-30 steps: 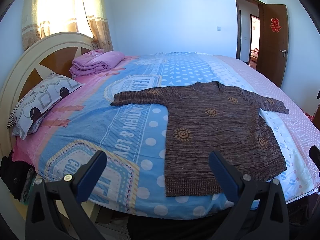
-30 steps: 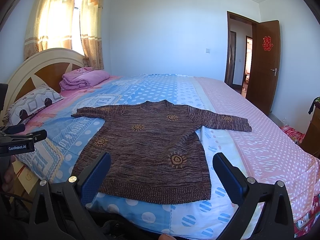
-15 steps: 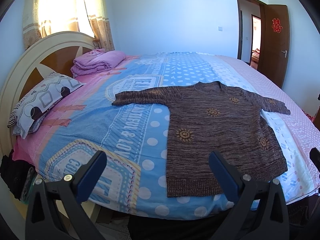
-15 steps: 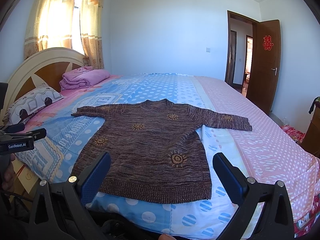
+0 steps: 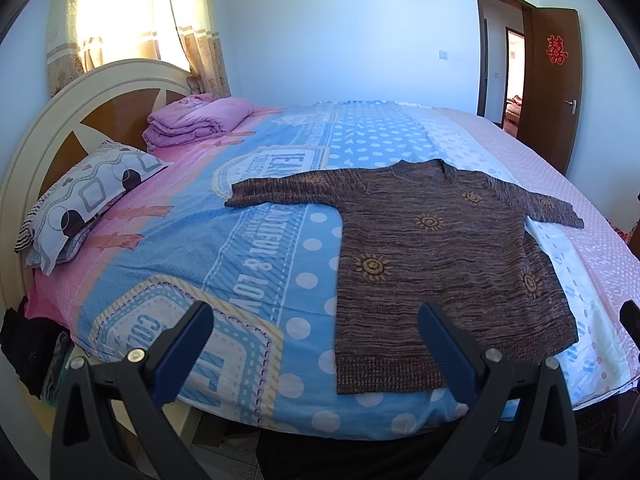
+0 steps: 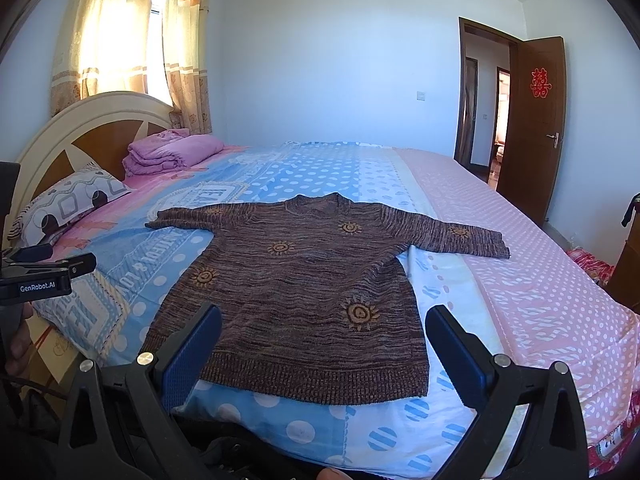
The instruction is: Fold small clothes
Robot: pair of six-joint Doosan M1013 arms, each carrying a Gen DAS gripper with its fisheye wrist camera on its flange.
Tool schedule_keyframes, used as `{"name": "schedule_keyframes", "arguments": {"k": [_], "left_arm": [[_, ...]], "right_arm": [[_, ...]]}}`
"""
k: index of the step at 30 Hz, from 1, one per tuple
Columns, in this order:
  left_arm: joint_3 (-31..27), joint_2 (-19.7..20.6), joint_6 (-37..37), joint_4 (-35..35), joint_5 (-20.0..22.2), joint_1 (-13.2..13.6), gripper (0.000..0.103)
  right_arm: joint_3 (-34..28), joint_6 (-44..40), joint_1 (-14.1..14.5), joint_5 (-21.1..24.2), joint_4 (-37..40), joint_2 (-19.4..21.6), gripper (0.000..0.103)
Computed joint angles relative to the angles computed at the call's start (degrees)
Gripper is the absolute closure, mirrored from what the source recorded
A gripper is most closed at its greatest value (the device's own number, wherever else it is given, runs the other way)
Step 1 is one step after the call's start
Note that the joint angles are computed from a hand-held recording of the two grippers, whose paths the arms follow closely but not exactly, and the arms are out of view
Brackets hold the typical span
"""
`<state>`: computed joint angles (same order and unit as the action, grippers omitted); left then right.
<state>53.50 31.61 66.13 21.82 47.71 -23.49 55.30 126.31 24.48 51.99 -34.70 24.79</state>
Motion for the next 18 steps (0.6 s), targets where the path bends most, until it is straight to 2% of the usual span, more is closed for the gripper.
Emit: {"name": "schedule_keyframes", "arguments": {"k": [8,14,18], "left_arm": [[-1.52,1.33,1.29,-0.51,1.32,-0.01,0.000],[-6.67,5.26,2.56,0.95,4.42,-0.11,0.000],[-11.48,8.72,3.24,4.44,6.42,-0.59,0.000]], "right_arm": [[0.17,-1.71,-0.94,-0.67,2.10,0.29,0.001],[0.27,-2.64,-5.07,-2.11,9.05,0.84,0.001],[-1.43,-0.70,-7.92,-0.79,11.22,2.32,0.001]]}}
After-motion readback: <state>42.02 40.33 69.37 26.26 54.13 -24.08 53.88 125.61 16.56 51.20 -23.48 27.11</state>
